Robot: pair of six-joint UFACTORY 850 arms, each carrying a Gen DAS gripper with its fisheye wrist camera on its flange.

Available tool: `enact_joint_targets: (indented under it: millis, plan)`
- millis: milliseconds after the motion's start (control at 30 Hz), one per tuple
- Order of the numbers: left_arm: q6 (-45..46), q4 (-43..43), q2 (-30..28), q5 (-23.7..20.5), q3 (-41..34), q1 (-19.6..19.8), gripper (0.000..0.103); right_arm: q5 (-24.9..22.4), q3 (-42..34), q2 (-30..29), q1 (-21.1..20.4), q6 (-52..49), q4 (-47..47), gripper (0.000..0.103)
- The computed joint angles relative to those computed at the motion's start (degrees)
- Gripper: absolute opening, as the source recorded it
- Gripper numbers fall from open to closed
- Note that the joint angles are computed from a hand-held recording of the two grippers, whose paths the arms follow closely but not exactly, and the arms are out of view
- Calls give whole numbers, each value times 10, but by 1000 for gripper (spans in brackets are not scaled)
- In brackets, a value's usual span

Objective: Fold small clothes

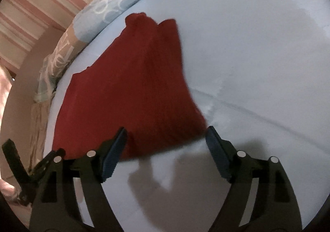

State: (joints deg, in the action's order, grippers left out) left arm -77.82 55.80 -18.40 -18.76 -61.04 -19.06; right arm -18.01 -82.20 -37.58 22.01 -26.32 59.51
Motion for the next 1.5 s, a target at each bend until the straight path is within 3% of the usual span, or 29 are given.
enact_joint_targets:
  millis: [133,267,333,433,500,533,667,767,867,1067,1233,1333,1500]
  plan:
    - [24,-15,-12,-9,-12,1,100,-8,-35,-21,5,70,-65,80]
    - [39,-22,-21,-13,-23,1,100,-44,-78,-45,9,109,-124,54]
    - [33,-13,-22,-17,-25,0,100,-58,-97,-58,8,144,-155,55]
    - [28,-10,-20,-13,-25,3,100,-74,-111,-72,-3,102,-64,69]
    - [26,-7,-21,-15,-27,3,100,-64,-118,-75,-2,106,-65,65]
    - [29,-7,-25,-20,-31,3,100,-52,-114,-72,0,99,-61,45]
    - [49,-21,-38,-37,-46,2,100,2,-80,-44,13,60,-54,35]
    - [70,-45,-53,-44,-63,0,100,39,-65,-31,25,61,-81,33]
    - [81,-55,-68,-55,-81,-4,100,61,-71,-28,38,154,-203,33]
    - [118,-104,-104,-75,-115,-6,100,79,-77,-27,50,270,-341,33]
    - [103,-83,-124,-102,-134,-16,100,104,-64,-18,55,234,-305,32]
    - [72,-55,-124,-101,-128,-18,101,108,-64,-16,58,184,-261,31]
    - [64,-47,-124,-98,-126,-17,101,121,-71,-12,74,180,-270,29]
